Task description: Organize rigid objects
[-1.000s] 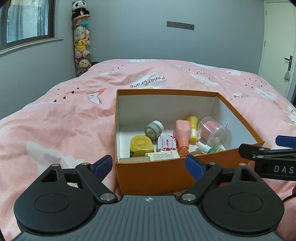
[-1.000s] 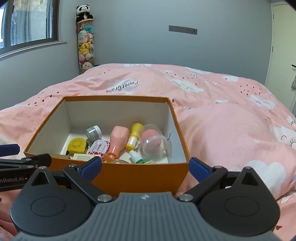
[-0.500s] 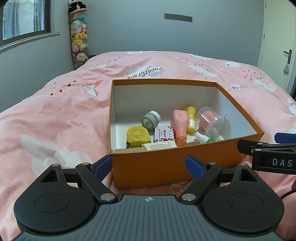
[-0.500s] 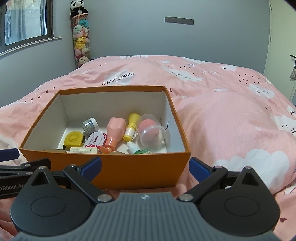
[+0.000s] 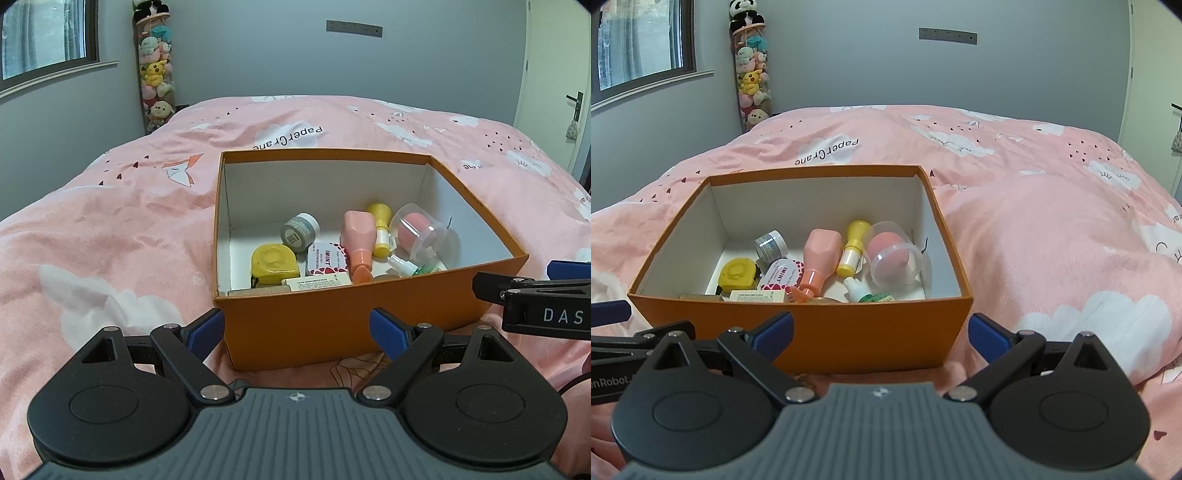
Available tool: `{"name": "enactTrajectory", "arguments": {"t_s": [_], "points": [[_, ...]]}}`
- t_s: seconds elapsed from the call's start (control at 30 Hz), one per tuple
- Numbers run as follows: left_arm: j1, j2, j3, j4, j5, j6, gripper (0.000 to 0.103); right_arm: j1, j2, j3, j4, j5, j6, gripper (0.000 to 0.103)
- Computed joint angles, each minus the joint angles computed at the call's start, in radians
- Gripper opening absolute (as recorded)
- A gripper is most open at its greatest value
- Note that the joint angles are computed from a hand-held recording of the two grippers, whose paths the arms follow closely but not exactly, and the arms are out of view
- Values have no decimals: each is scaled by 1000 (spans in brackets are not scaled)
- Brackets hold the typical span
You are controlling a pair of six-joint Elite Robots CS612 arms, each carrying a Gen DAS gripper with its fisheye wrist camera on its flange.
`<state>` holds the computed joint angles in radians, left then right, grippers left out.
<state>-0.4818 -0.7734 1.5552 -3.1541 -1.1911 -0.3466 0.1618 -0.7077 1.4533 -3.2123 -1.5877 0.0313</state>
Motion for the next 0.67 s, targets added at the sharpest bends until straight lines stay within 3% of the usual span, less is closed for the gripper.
{"name": "enactTrajectory", "arguments": {"t_s": [0.67], "points": [[2,0,3,-15,-15,8,103,-3,1,-4,20,6,10,99]]}}
